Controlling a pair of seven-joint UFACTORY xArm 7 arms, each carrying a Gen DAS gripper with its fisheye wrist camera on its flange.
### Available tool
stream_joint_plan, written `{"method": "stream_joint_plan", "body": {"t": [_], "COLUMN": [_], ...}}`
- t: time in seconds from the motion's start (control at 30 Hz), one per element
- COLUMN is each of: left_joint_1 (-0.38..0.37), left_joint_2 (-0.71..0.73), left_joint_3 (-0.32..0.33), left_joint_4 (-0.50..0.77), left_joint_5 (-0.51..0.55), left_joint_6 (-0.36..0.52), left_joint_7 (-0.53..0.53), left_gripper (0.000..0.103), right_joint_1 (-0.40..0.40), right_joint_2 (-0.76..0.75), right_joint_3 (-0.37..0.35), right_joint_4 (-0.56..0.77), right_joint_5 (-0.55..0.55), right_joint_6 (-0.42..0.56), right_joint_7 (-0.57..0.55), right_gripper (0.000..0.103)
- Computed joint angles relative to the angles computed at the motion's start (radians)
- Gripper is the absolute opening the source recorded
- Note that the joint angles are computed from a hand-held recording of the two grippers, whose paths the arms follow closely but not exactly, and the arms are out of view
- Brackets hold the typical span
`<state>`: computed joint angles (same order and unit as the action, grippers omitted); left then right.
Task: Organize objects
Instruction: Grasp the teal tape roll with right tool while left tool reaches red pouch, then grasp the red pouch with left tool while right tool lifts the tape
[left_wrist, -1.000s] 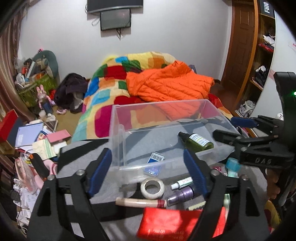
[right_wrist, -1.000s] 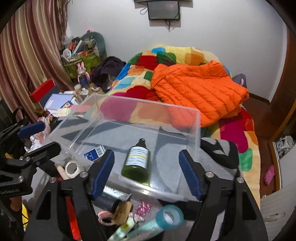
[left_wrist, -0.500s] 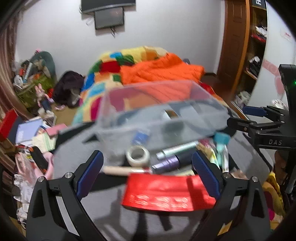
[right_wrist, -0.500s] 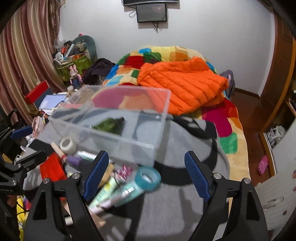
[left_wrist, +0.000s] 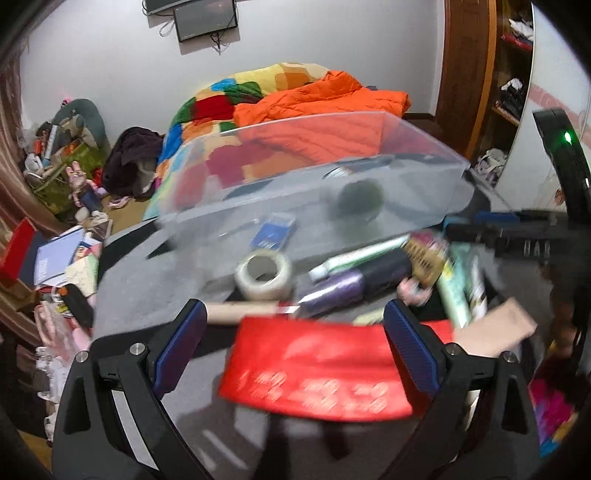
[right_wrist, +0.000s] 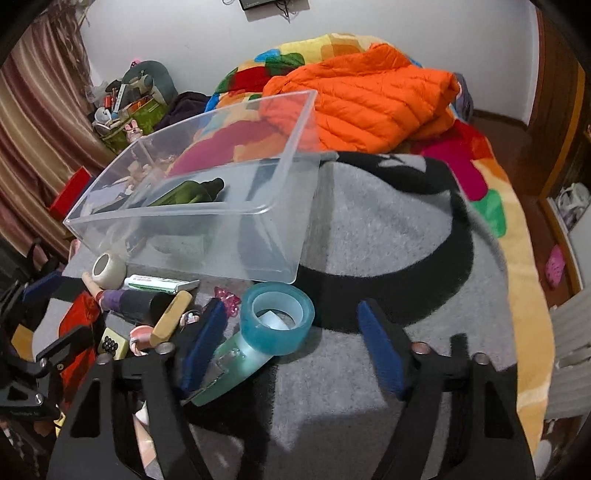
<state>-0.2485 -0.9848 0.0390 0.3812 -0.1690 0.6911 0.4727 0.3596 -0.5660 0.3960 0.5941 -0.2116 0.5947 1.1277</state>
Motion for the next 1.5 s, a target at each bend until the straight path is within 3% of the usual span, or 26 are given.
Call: {"method": "stream_joint_plan", "body": {"t": [0.23,0.5,0.77,0.97,1.13,1.5], "left_joint_1": [0.094,0.171,0.15,0.173,0.168,0.162], "left_joint_2": [-0.118,-0.095,0.108,0.093,0.021,-0.095], "left_joint_3": [0.08,0.126,0.127,0.042,0.043,0.062], "left_joint_4": [-0.043,-0.001,0.115,0.063,0.018,-0.01], "left_joint_5": [0.046,-0.004,-0.149,-0.125,-0.065,-0.014], "left_joint_6": [0.095,0.209,0.274,0.171,0.148,0.117], "left_joint_7": [0.074,0.077,-0.032,-0.104,-0.104,-0.064], "left_gripper": [0.098,0.098,0.098,0.096,0.068,0.061], "right_joint_1": [0.01,-0.01,0.005,0.014,0.01,0.0], "right_joint_2": [-0.021,-0.038,-0.094,-0.122,-0.116,-0.118], "right_joint_3": [-0.016,0.043,0.07,0.08,0.095,0.111], "right_joint_4": [-0.029,-0.005,-0.006,-0.009,0.009,0.052], "right_joint_5": [0.024,-0.044,-0.074,-0.075,-0.084,-0.108], "right_joint_6": [-0.038,0.037,0.099,0.105,0.113,0.094], "right_joint_7": [-0.017,0.003,0.024,0.032,0.034,0.039], "right_gripper": [0.037,0.037,0.037,0.037,0.037,0.037]}}
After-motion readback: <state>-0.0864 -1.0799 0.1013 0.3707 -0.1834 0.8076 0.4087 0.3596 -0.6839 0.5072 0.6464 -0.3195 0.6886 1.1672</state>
